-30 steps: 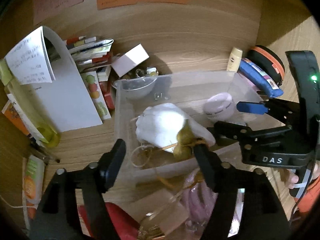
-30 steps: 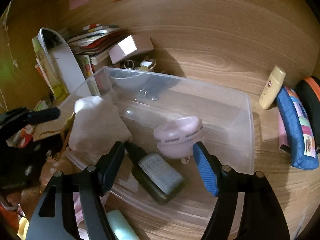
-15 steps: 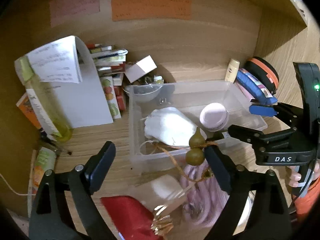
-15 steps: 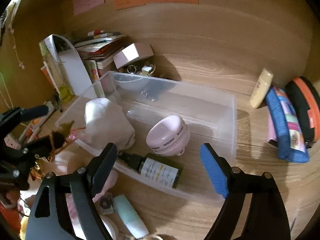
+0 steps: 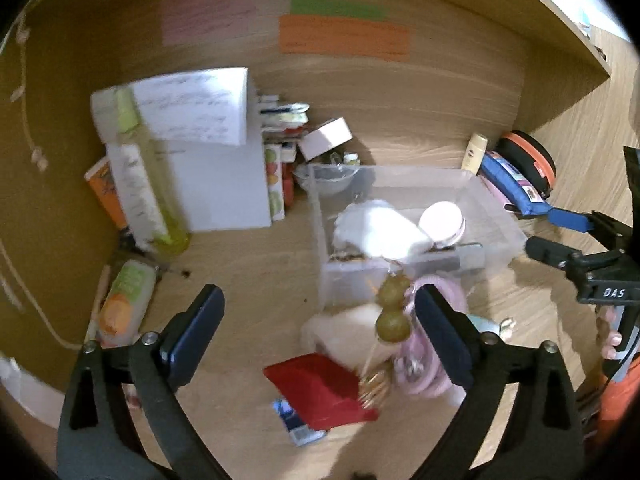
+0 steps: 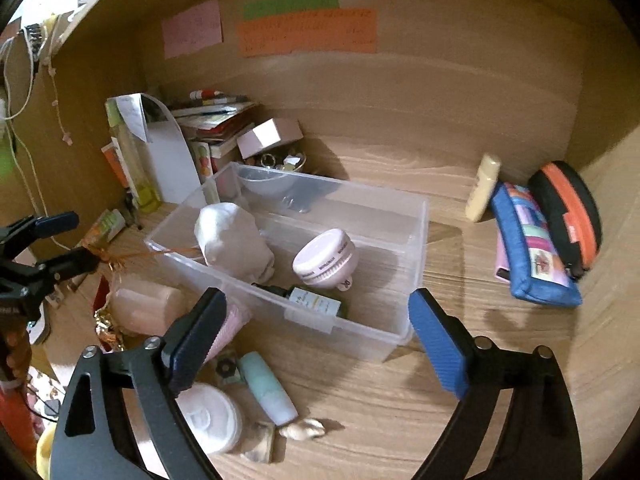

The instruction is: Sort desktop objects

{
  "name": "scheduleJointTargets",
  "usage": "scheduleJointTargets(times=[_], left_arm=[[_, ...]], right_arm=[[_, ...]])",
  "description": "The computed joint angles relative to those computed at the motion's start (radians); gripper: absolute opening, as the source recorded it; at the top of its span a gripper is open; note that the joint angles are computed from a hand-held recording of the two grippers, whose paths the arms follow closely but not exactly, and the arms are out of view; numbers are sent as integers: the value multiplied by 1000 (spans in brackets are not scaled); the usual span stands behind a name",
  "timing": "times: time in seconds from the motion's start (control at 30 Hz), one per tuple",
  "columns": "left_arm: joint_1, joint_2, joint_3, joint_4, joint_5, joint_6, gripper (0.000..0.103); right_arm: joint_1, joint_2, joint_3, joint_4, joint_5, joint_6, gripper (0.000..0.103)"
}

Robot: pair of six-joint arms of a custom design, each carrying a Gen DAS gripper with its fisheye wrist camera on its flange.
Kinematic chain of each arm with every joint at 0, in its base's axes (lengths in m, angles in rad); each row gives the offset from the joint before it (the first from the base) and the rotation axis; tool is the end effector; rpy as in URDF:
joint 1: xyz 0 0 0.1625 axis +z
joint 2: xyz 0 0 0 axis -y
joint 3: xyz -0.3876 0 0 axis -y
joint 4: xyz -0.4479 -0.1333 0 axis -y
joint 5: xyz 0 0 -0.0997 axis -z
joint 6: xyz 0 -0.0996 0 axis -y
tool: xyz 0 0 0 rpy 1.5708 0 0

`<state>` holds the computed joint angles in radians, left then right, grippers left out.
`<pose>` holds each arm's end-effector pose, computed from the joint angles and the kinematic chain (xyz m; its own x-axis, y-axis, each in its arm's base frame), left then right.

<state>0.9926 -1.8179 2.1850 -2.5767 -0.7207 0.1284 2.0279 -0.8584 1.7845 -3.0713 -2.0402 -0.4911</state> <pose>-0.0675 -0.4843 0.3842 -0.7347 0.0717 -0.6746 0.5373 0.6686 -0.5141 0.3680 -0.5483 0.0774 -0.6266 -0.5079 0.5911 -0.7553 0.5827 -0.3000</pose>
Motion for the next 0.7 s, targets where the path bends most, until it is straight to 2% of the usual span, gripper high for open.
scheduleJointTargets(times=[0.1, 0.27, 0.37, 0.6, 0.7], left_arm=[[13, -53, 21, 62, -25, -40, 99], [27, -138, 79, 153, -41, -76, 99], [41, -151, 99, 204, -58, -109, 99], [78, -118, 111, 249, -150, -113, 99], [85, -79, 105, 252, -164, -96, 99]], right_arm=[[3, -18, 34, -36, 1, -14, 101], [9, -27, 69, -49, 6, -32, 102], [12, -16, 73, -33, 14, -31, 102], [11, 44, 45, 43, 25, -12, 102], [7, 83, 20, 73, 43, -16, 102]])
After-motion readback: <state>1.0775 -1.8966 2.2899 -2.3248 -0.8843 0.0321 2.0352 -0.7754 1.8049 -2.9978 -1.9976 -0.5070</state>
